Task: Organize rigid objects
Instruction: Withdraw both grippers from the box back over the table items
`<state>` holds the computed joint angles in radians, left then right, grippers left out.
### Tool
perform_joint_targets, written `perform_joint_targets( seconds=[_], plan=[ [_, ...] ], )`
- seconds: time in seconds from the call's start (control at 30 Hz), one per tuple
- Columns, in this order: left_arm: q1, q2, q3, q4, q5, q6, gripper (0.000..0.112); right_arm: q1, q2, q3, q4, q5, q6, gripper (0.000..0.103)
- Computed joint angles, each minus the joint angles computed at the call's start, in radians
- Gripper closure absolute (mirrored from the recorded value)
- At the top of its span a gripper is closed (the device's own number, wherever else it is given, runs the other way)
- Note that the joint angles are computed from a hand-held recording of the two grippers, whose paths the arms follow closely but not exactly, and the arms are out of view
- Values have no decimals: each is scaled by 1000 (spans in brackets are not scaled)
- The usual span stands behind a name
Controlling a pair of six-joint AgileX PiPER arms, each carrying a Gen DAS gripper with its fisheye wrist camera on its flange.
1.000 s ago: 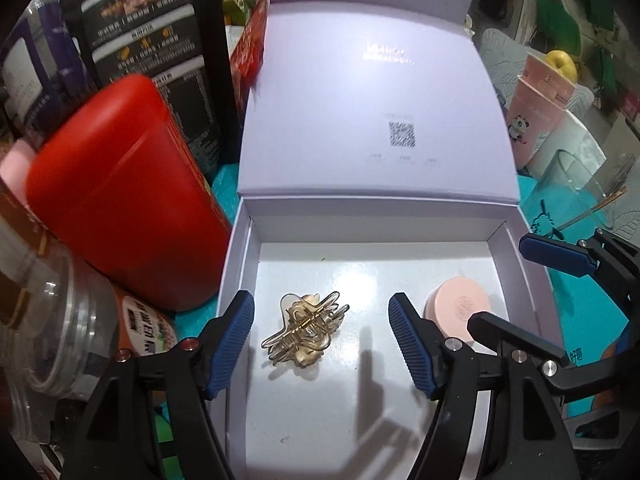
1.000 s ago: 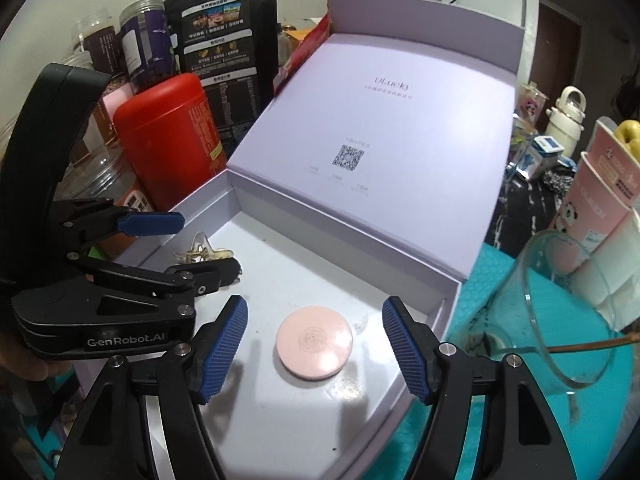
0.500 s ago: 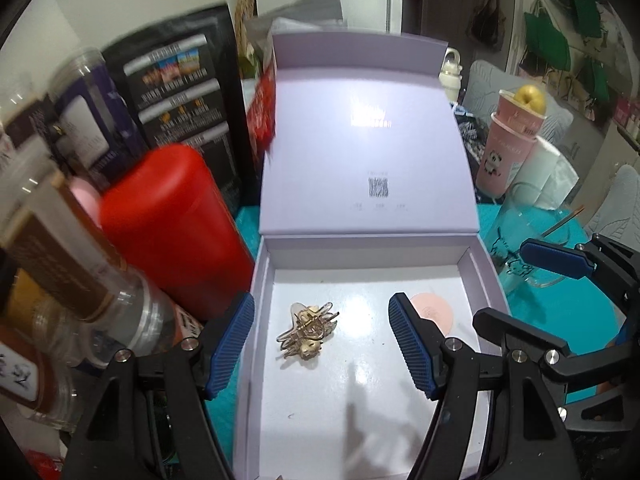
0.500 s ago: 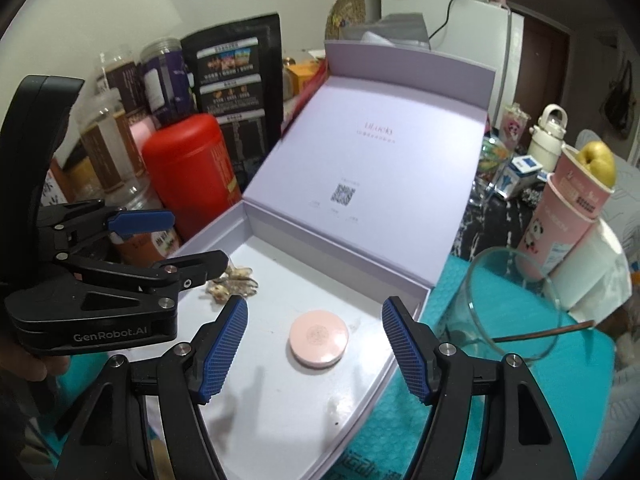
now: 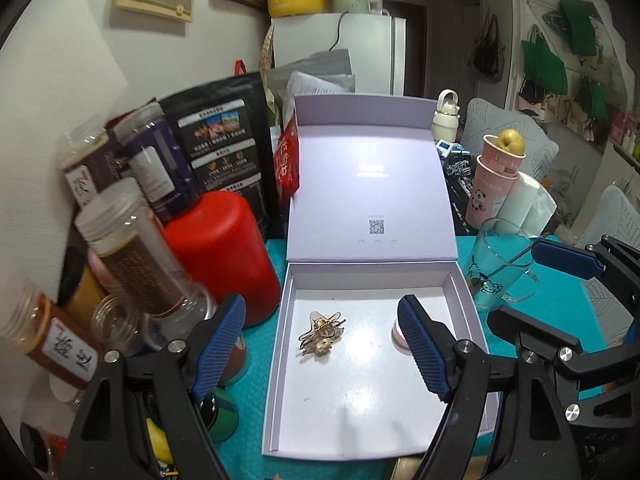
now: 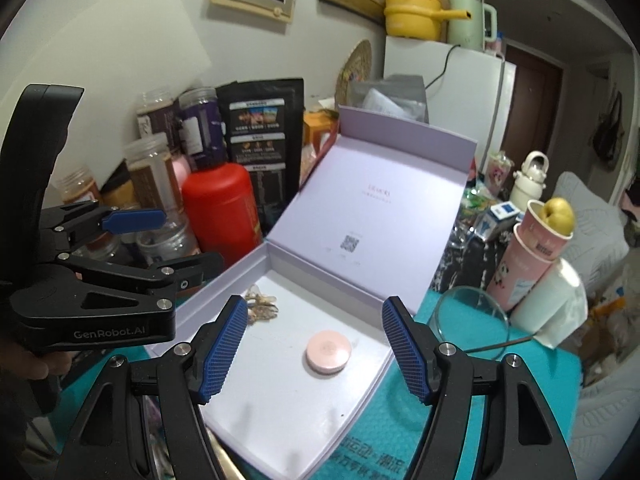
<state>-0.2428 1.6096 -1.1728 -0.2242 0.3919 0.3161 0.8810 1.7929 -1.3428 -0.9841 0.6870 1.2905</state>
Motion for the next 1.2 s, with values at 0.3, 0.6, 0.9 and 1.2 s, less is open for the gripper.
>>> perform_joint_targets(
  seconds=[0.3,0.6,0.9,1.2],
  plan=[
    [27,-156,127,-62,-29,55,13,106,-61,37,-66,101,93,25],
    [49,-293,230,-114,-23,110,13,218,-110,73,-119,201,198,16],
    [47,-468,369,-64,-45,94,13,322,-142,116,-140,298,298,16],
    [51,-600,485,-172,0,212,13,445,-152,161,-142,380,399,16]
  ],
)
